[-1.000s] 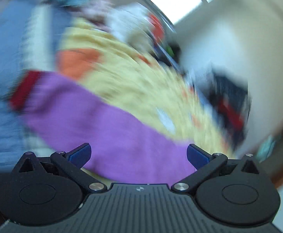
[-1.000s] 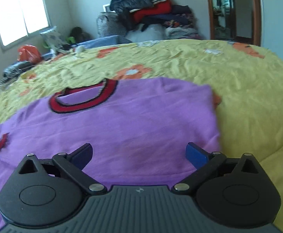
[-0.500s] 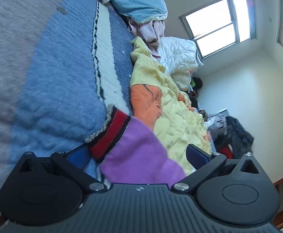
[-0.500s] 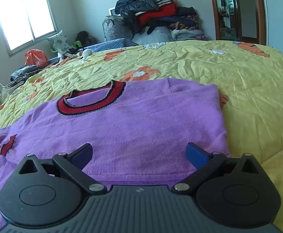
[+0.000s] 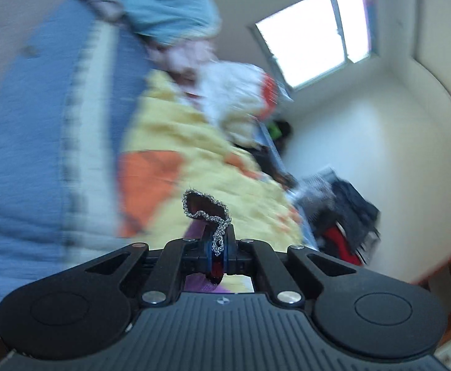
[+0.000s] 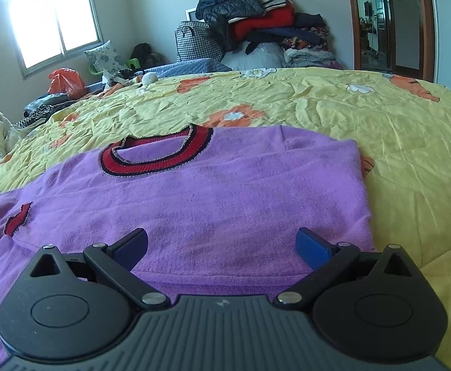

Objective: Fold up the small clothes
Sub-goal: 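Grasp the other sleeve cuff with the left gripper and lift it, then fold the held sleeve across the sweater back and release with the left gripper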

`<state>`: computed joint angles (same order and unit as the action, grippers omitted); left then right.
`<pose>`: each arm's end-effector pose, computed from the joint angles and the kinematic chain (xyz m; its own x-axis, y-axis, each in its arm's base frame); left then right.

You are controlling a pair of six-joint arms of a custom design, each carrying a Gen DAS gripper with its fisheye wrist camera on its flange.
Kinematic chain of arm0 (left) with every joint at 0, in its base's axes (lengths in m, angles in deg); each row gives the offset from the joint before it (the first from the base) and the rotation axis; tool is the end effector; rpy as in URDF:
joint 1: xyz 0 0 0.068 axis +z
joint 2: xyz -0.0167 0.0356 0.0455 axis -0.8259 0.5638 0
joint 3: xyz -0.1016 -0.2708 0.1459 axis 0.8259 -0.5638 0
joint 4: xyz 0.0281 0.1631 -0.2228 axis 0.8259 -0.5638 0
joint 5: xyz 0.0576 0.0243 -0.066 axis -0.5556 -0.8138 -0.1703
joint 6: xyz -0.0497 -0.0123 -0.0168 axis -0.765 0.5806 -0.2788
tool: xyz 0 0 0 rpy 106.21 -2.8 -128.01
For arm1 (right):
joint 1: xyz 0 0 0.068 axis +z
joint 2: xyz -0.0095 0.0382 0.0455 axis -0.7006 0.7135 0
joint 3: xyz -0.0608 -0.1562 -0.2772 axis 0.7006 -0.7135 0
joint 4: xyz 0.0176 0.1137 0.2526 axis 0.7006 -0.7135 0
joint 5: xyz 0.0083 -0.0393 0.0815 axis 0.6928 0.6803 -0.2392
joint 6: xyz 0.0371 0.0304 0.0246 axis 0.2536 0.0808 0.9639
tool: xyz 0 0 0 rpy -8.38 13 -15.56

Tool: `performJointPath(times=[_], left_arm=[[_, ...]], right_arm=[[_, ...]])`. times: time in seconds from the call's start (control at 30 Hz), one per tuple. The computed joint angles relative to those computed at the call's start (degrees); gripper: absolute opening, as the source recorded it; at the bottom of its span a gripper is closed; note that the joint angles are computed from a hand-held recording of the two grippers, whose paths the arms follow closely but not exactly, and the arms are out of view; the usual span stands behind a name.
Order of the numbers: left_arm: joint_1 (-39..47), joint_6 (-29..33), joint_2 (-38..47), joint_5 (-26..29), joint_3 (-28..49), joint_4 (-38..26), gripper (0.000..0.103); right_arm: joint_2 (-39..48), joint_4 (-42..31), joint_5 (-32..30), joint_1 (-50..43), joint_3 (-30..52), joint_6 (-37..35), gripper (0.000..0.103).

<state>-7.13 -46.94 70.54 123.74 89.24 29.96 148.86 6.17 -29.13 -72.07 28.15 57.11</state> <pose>0.2591 0.2521 0.2137 -0.2617 -0.8346 -0.4847 -0.2315 0.5418 -0.8080 0.2378 -0.1091 0.1551 -0.5534 0.2686 -0.7884 0.1550 0.9633 0.2193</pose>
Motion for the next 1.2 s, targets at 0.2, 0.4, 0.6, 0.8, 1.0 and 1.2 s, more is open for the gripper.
performJointPath(times=[0.2, 0.4, 0.6, 0.8, 1.0, 1.2], left_arm=[[-17.35, -1.27, -6.42, -1.73, 5.14, -5.12, 0.005], [-42.21, -3.38, -3.41, -12.02, 10.74, -4.9, 0.005], [-64.43, -0.49, 8.28, -23.31, 20.1, -8.5, 0.005], [-76.55, 1.66, 18.69, -28.44, 28.82, -11.15, 0.005], [-82.75, 2.72, 23.96, -29.68, 34.0, -14.16, 0.005], [-84.66, 3.84, 28.24, -27.29, 38.03, -19.2, 0.007]], right_arm=[[-4.87, -5.87, -0.33, 0.66, -1.75, 1.83, 0.103], [-13.27, -14.41, -1.71, 2.34, -4.89, 0.57, 0.103], [-23.32, -21.08, -1.66, 0.8, -9.31, -1.66, 0.103], [-29.21, -27.54, -4.45, -5.69, -10.45, -5.32, 0.103], [-27.8, -28.27, -7.23, -11.67, -9.8, -7.96, 0.103], [-26.32, -28.54, -9.5, -15.6, -9.2, -8.93, 0.103]])
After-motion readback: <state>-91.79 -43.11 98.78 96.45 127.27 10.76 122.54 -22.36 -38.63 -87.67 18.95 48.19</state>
